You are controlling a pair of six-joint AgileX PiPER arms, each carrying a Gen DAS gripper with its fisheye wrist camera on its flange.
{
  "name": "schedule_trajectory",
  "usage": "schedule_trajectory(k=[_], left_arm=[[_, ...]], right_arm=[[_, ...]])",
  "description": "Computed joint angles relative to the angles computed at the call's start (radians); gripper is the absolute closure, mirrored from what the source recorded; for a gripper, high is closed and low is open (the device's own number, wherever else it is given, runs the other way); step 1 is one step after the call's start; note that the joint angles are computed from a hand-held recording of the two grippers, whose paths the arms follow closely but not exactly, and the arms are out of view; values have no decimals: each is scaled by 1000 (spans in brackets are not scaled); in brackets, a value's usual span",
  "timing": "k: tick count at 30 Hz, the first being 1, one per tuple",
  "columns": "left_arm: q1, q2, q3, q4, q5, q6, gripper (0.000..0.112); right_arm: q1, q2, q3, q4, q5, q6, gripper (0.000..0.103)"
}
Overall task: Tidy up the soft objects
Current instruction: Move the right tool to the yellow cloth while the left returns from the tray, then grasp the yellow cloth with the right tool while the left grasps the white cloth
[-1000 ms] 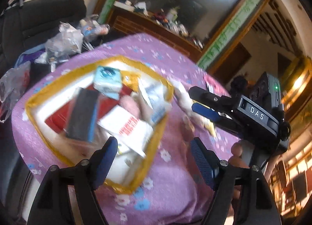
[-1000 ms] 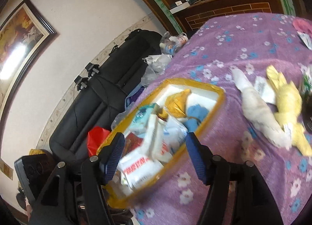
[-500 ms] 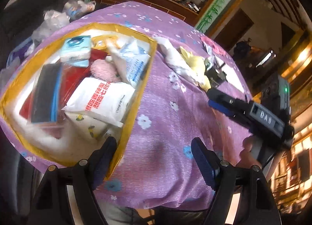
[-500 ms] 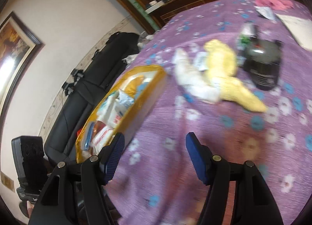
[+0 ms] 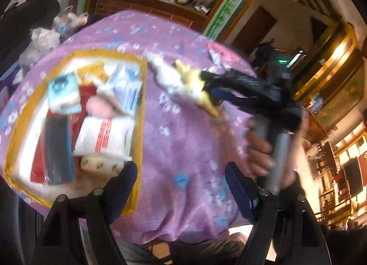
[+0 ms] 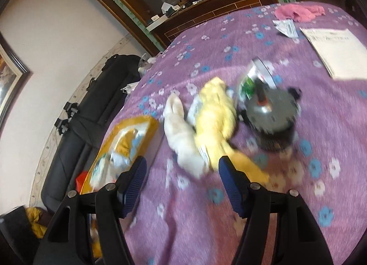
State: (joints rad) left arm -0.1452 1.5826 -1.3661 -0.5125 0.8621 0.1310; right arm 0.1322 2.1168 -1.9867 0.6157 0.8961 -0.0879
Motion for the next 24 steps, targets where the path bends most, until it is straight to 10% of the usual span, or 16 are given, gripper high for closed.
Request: schedule_trajectory(k=[10,13,24], left_arm=[[66,65,-103,-64,-36,-11,31],[72,122,-154,-94,-24,-20,31],[2,396,-519,-17,74,-248,31]], right_arm=[[114,326,-542,-453,196,502,50],[114,303,-470,-482,142,518,72],[10,-81,207,-119,-237,141,79]])
